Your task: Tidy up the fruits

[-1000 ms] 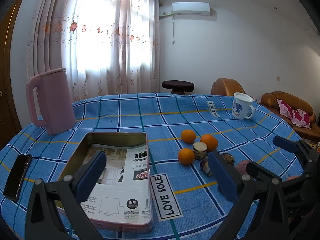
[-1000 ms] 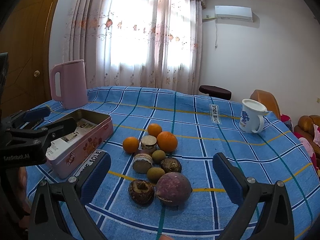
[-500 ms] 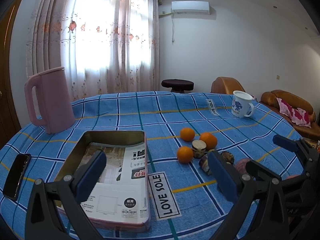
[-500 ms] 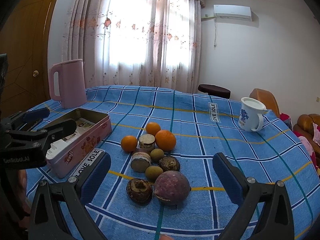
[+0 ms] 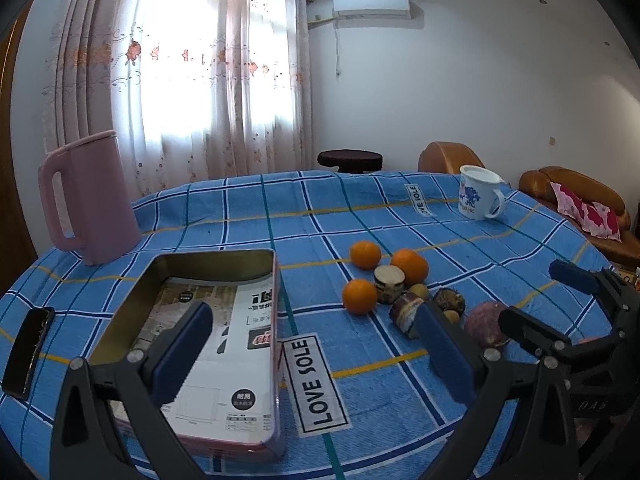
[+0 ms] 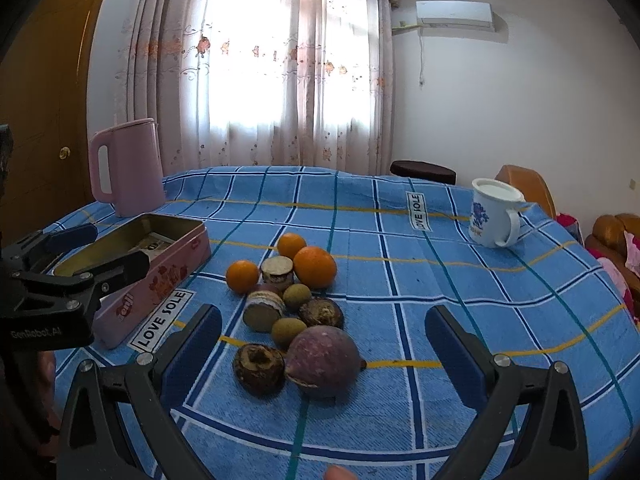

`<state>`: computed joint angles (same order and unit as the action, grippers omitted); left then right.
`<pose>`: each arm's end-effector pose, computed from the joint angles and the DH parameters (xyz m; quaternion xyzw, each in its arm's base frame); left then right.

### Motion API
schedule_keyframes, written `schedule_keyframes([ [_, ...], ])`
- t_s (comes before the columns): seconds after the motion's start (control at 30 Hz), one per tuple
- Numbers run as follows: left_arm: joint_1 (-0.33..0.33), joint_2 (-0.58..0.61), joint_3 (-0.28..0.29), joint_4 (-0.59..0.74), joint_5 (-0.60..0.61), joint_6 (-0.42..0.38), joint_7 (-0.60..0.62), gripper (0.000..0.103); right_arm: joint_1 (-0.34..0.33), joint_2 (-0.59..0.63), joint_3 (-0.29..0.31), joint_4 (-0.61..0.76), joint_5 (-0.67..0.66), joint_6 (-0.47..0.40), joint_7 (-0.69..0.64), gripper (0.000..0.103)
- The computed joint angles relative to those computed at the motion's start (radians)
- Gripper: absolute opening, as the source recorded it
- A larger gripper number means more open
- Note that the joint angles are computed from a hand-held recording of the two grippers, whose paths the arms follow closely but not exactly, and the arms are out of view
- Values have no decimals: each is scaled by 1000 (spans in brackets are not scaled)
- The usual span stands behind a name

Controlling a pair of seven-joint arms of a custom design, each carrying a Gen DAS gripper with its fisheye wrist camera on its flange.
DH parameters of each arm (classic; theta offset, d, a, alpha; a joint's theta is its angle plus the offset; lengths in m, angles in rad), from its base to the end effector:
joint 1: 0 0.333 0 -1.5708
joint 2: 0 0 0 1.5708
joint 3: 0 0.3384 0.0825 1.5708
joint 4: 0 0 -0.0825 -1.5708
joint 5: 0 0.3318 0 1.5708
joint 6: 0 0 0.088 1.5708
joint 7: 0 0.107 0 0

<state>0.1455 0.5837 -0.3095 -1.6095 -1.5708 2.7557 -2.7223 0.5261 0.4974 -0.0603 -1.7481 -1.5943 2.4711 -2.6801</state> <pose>0.6807 -0.0297 0.3739 -0.3774 0.7641 -0.4696 0.2305 0.5795 0.3003 0.3620 -0.5118 0.6840 -0.4274 0.2959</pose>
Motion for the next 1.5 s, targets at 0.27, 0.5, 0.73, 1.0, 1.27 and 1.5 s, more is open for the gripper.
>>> schedule_keyframes([
  [0.27,-12,2,-6,-28,52,-8,-12,103,-35,9,3,-16,85,57,-48,90],
  [0.5,-24,1,-15,-54,125,-16,-48,103,-68,48,-27,14,191,207,-139,78],
  [0.73,-19,9,-36,-66,257,-43,-150,102,-35,50,-115,-2,174,348,-82,51],
  [1.0,-27,30,-61,-56,459,-64,-304,85,-51,-18,-83,-87,21,240,117,51],
  [1.27,-62,53,-46,-38,735,-100,-508,67,-120,-28,-13,-104,-73,243,193,51],
  [1.5,-10,85,-89,4,834,-192,-595,45,-135,-26,16,-102,-89,219,181,51],
])
